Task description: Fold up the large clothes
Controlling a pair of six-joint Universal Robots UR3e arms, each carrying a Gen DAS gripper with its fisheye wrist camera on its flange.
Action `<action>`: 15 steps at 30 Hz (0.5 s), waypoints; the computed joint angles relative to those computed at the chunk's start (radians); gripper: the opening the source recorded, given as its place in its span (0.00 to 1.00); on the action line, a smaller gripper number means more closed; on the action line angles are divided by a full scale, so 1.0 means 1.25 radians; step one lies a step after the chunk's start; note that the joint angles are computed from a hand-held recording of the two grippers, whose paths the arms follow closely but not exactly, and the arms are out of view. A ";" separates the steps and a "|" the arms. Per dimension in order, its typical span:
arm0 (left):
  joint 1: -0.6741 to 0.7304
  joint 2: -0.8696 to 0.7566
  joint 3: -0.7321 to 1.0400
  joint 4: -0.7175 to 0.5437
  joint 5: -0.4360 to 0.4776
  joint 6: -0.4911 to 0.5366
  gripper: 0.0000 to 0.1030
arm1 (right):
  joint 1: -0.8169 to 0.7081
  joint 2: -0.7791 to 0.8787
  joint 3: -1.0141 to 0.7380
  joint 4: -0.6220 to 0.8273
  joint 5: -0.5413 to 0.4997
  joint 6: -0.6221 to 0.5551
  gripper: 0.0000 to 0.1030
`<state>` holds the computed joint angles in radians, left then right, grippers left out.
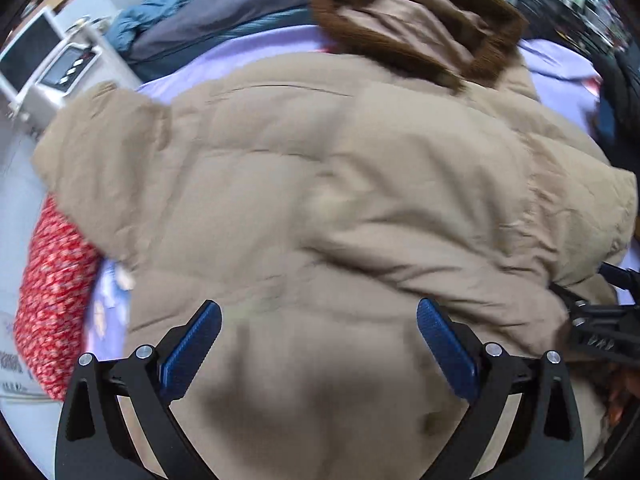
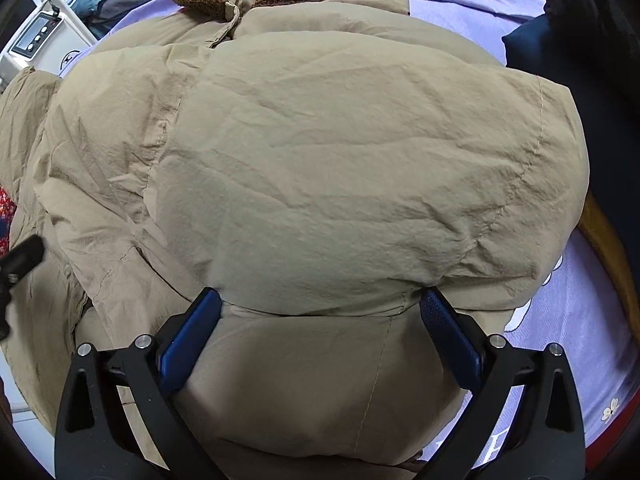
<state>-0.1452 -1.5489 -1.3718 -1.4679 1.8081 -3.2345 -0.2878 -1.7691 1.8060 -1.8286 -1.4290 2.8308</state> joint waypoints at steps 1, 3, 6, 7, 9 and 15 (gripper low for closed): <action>0.034 0.026 -0.026 0.012 -0.002 0.025 0.93 | 0.004 0.012 -0.013 0.006 -0.006 0.009 0.95; 0.127 0.070 -0.060 0.031 -0.024 0.088 0.93 | 0.018 0.044 -0.043 0.008 -0.018 0.036 0.95; 0.263 0.097 -0.092 0.076 -0.063 0.179 0.93 | 0.035 0.072 -0.067 0.005 -0.033 0.078 0.95; 0.309 0.097 -0.095 0.087 -0.079 0.207 0.93 | 0.056 0.101 -0.086 -0.004 -0.040 0.107 0.96; 0.411 0.081 -0.084 0.112 -0.110 0.271 0.93 | 0.066 0.123 -0.115 0.011 -0.048 0.138 0.96; 0.641 -0.108 0.127 0.180 -0.196 0.385 0.91 | 0.132 0.138 -0.169 0.037 -0.146 0.264 0.95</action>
<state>0.6566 -1.6842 -1.2126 -1.2428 1.5635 -2.7537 -0.1222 -1.5963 1.5951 -1.7824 -1.6113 3.1609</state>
